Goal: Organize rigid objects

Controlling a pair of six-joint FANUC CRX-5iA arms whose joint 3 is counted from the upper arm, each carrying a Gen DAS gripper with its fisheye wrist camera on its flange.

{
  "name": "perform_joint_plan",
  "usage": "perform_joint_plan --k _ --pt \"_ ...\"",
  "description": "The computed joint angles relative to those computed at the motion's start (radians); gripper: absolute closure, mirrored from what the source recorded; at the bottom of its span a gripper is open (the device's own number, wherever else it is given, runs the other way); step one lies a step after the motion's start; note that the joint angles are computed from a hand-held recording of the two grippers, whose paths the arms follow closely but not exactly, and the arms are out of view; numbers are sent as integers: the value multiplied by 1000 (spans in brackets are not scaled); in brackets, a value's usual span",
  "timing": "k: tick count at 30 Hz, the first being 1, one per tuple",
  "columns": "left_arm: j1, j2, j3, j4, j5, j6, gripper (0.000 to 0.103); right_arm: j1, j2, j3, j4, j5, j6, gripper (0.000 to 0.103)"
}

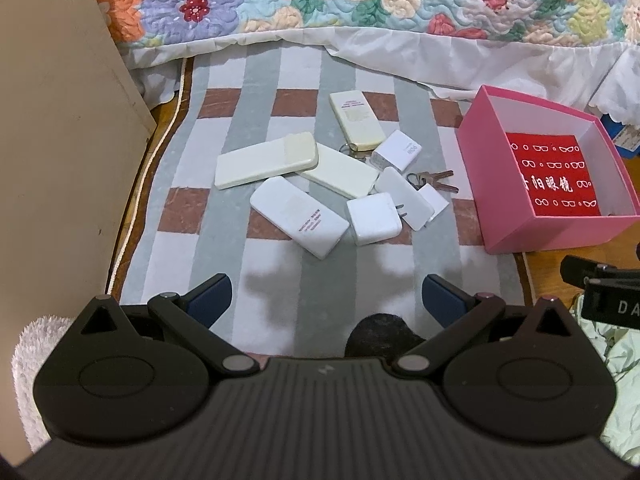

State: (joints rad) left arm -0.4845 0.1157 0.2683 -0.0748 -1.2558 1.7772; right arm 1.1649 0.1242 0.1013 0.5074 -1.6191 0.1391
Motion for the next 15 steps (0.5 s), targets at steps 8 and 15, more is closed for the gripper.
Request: perform_joint_plan --k 8,15 --pt "13 12 1 24 -29 -31 0 0 1 0 2 0 2 0" --pt "18 8 -16 35 -19 -36 0 4 6 1 8 -13 9 0"
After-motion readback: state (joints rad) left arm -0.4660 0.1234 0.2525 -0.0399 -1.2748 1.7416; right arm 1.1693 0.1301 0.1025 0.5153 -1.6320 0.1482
